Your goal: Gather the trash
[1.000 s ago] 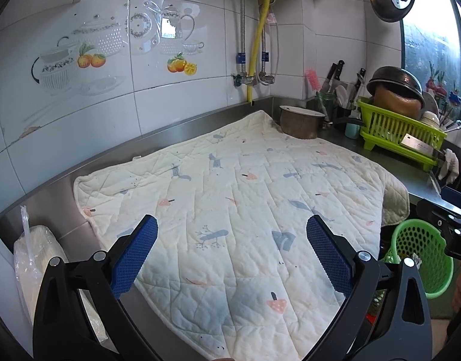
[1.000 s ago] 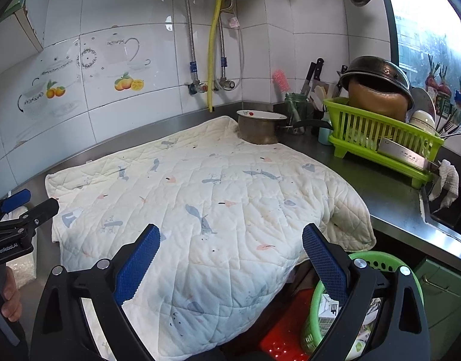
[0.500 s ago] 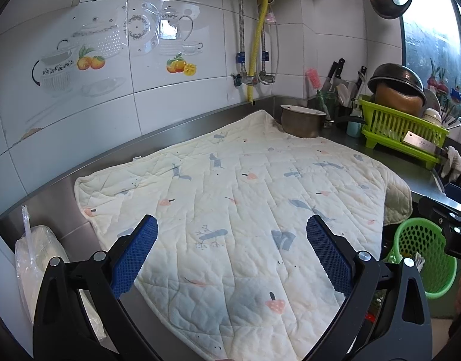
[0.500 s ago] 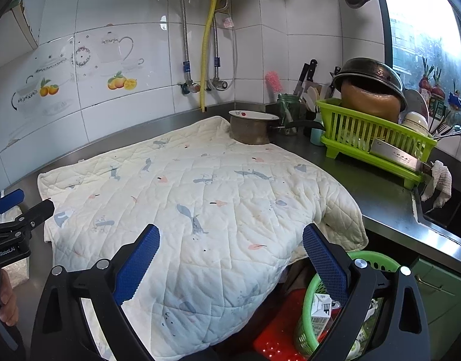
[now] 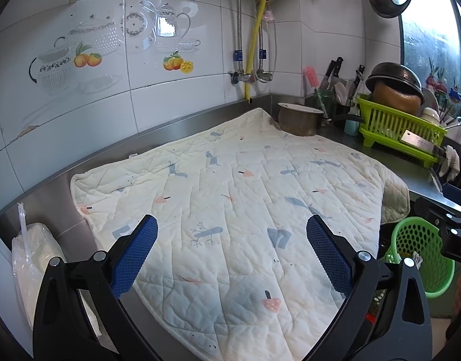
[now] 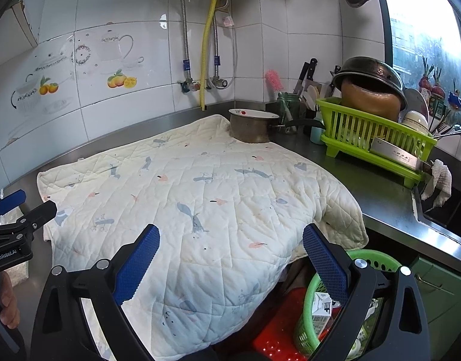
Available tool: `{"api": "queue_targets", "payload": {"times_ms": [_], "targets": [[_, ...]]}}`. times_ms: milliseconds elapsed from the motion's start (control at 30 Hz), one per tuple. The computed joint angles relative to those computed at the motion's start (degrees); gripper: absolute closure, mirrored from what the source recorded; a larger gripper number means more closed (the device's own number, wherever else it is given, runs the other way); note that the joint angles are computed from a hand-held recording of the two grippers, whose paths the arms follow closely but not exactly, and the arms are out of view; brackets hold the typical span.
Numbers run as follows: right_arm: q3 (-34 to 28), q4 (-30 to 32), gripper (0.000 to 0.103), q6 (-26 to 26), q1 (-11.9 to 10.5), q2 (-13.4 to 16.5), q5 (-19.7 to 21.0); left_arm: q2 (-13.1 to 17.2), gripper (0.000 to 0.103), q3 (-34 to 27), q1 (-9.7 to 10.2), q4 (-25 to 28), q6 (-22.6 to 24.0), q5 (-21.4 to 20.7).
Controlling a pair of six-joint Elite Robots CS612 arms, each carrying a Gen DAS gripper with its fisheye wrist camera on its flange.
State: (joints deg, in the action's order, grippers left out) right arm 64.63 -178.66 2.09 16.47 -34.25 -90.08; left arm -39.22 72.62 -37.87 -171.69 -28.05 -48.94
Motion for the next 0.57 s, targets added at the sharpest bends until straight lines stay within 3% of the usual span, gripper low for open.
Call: {"api": "queue_targets", "payload": {"times_ms": [567], "targets": [[0.1, 0.0, 0.010, 0.5, 0.1, 0.0, -0.1, 0.2, 0.005, -0.3, 0.00, 0.4, -0.5, 0.3]]}}
